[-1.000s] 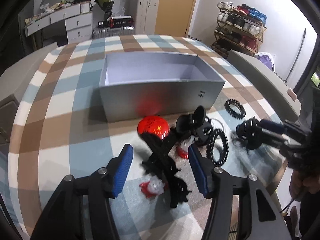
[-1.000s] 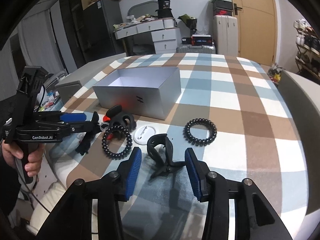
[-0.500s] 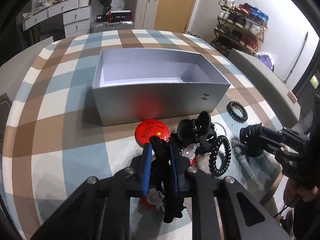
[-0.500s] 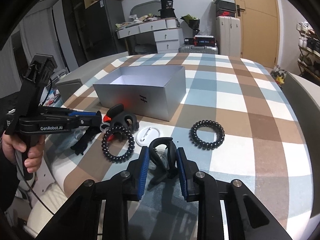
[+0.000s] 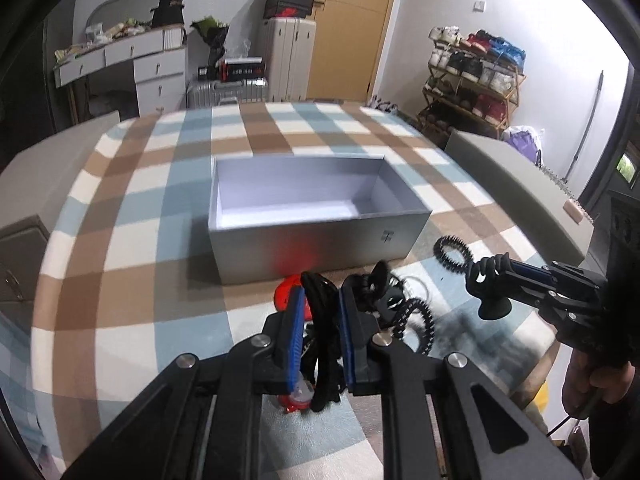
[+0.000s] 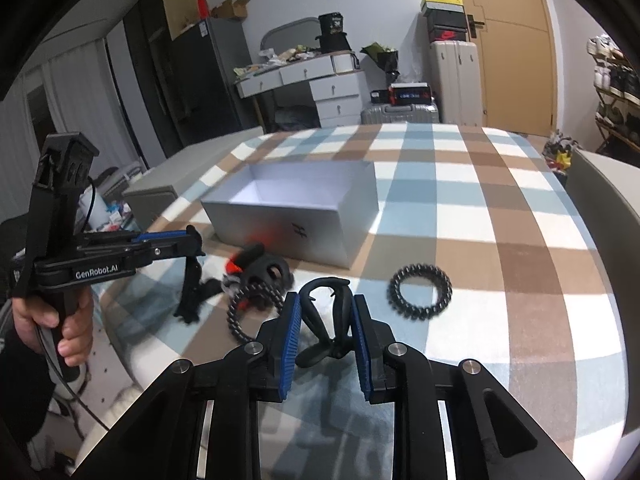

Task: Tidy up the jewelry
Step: 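Carry both black claw clips over the silver box with both grippers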

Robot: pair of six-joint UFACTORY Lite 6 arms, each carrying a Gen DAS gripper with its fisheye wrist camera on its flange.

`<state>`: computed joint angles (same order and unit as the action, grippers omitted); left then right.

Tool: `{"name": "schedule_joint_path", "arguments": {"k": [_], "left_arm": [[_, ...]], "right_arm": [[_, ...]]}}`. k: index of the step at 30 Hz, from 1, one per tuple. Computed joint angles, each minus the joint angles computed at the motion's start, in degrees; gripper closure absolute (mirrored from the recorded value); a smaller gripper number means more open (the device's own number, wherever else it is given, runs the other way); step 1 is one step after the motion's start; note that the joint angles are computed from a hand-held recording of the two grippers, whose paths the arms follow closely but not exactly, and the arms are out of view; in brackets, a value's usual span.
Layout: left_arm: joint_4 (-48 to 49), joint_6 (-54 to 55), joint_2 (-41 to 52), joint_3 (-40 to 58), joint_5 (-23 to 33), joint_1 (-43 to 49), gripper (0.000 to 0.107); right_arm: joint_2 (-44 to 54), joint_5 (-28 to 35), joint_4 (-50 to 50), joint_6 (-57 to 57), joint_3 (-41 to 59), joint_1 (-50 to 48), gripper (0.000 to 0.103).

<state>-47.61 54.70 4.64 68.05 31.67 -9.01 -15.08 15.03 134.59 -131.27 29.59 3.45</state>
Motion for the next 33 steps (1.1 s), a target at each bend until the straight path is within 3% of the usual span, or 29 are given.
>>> {"name": "schedule_joint_path", "arguments": {"k": [4,6,15,23,25,29,33], "left_arm": [[-1.05,0.34,-0.03,2.43,0.75,0.74,0.096],[-1.31,0.49,0.1,3.38,1.03,0.93,0.107],[-2.08,1.8,5.09,11.05,1.73,1.01,0.107],[-2.38,2.52,5.6,8.29,4.55,4.69,0.106],[0.0,1.01,6.9,7.5,4.18,4.85,0.098],[1.74,-1.43,8.61,6.56,3.54,4.49,0.057],[3.55,-3.98,10.75,7.44,3.02,3.32,0.051]], "right_arm": [[-1.44,-1.58,-1.84,2.63,2.54,1.58,0.079],[-1.23,-1.81,-4.17,5.06,4.17,1.84,0.079],[7.41,-1.35,-11.5,13.28,16.49,2.59,0.079],[12.51,0.32,-12.22,14.45,20.45,2.63,0.079],[13.22,0.35,-11.95,14.15,20.71,2.43,0.079],[13.93,0.59,-11.55,13.74,20.8,2.14,0.079],[13.56,1.41,-11.31,13.55,20.0,1.3,0.079]]}}
